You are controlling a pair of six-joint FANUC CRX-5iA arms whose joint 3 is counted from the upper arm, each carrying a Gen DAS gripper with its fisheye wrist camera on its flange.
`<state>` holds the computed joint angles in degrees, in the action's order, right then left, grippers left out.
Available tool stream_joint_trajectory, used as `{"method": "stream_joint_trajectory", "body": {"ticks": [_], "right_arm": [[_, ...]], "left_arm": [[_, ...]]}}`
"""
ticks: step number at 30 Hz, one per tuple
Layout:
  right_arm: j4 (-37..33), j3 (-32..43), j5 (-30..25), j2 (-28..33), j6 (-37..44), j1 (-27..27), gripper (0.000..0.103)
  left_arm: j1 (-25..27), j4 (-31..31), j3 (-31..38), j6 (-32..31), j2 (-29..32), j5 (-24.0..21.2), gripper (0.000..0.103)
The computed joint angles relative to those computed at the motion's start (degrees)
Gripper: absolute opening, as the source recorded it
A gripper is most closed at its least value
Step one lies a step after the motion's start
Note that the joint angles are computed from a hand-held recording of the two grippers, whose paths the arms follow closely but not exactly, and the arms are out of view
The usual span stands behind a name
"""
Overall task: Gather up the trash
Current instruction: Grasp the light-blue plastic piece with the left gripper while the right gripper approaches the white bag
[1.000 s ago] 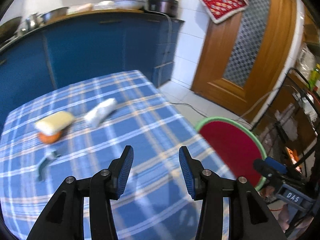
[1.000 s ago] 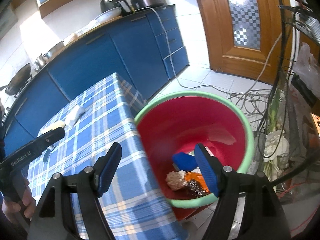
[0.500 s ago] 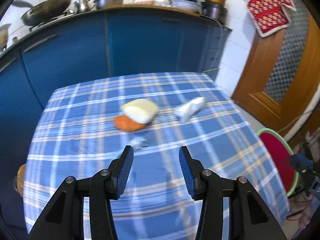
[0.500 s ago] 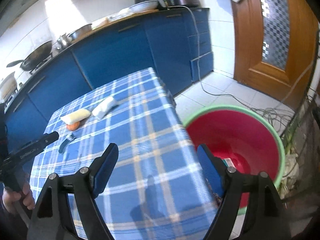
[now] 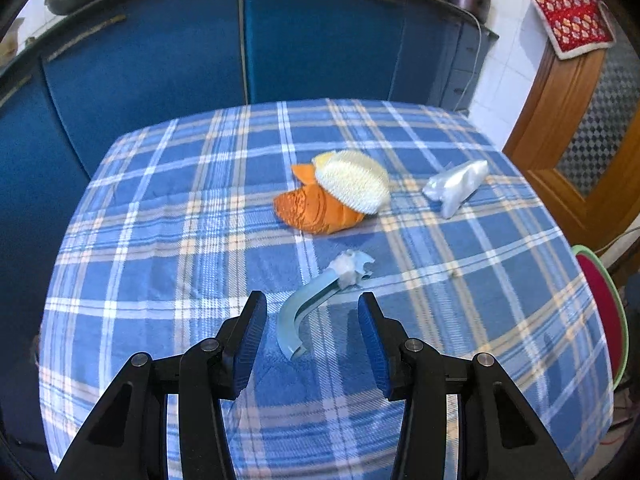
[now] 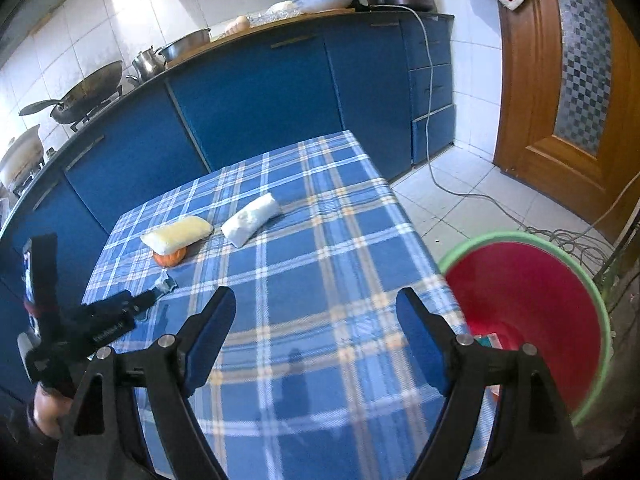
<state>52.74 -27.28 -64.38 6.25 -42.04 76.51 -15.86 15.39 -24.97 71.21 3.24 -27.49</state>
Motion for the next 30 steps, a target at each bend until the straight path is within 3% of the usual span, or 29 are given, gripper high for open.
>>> {"method": "stream_joint_trajectory", "body": {"ticks": [5, 9, 11, 22, 30], "right_arm": [[0.24, 1.15, 2.58, 1.30, 1.31, -2.26, 0.083], [0.24, 2.49, 4.20, 2.56, 2.76, -3.90, 0.083], [-0.04, 3.53, 4.78, 3.41, 3.81, -4.63, 0.083], [-1.17, 8.43, 7.63, 7.99, 8.01, -8.17, 0.083], [-2.98, 12.79, 9.23, 11.83, 9.91, -11.24, 0.083]], "left_arm": [[0.37, 1.70, 0.10, -2.01, 1.51, 0.08, 0.047], [0.42, 4.25, -0.97, -4.57, 1.59, 1.33, 0.022], [0.86, 7.68, -1.82, -7.54, 1.64, 1.50, 0.016], [3.29, 26.78, -9.04, -18.97, -2.53, 5.97, 0.016], [6.36, 22.32, -7.75, -10.51, -1.96, 6.76, 0.016]]}}
